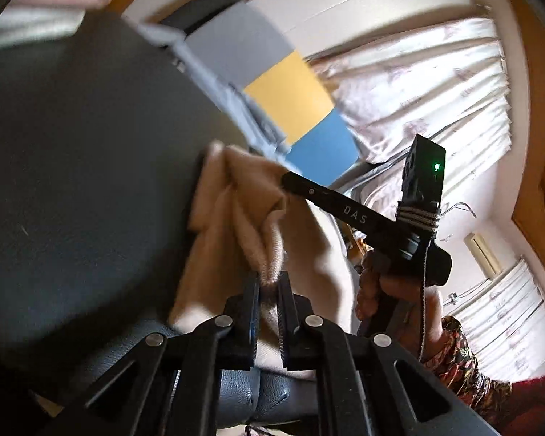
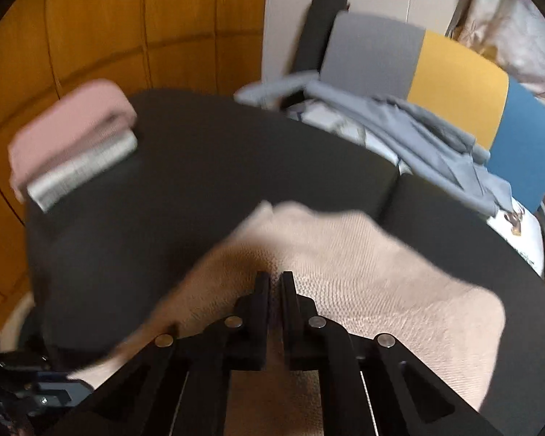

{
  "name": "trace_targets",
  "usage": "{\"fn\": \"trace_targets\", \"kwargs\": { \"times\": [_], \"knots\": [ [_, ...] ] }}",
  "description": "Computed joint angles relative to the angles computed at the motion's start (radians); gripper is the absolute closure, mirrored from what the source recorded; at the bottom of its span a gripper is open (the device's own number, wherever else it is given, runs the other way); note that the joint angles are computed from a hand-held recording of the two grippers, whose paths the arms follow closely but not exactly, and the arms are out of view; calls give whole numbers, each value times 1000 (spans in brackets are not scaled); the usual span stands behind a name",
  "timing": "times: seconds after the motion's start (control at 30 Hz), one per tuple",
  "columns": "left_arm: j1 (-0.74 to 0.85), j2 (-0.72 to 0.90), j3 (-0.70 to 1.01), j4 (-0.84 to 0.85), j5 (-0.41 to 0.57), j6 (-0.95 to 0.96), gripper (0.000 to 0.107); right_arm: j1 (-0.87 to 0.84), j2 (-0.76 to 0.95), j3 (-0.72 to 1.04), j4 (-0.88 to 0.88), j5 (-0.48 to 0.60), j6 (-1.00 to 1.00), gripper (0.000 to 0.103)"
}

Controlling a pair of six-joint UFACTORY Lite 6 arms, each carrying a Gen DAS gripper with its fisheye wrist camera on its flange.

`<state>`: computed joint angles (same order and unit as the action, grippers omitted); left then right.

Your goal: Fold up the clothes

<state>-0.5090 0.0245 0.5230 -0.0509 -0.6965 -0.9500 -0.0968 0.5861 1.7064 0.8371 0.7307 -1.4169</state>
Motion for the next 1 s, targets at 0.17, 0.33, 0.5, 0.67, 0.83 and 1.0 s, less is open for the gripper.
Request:
{"fn": "trace_targets", "kwargs": {
  "times": [0.17, 0.33, 0.5, 0.67, 0.83, 1.0],
  "knots": [
    [4, 100, -25, -67, -16, -17, 99, 55, 62, 26, 31, 54, 7, 98],
    [-4, 142, -45, -64, -132, -56, 99, 36, 200, 160, 29, 221, 29, 81],
    [6, 177, -64, -29, -238, -134, 98, -31, 96, 39, 155, 255, -55, 74],
    [-12, -37, -231, -119, -206, -57, 98, 65, -3, -196, 123, 106, -166, 83],
    [-65, -263, -255, -390, -12, 234, 98, 104, -70, -332, 200, 77, -361, 83],
    [-29, -356, -128, -579, 123, 619, 91, -121, -130, -301, 244, 353, -333, 63]
  ]
}}
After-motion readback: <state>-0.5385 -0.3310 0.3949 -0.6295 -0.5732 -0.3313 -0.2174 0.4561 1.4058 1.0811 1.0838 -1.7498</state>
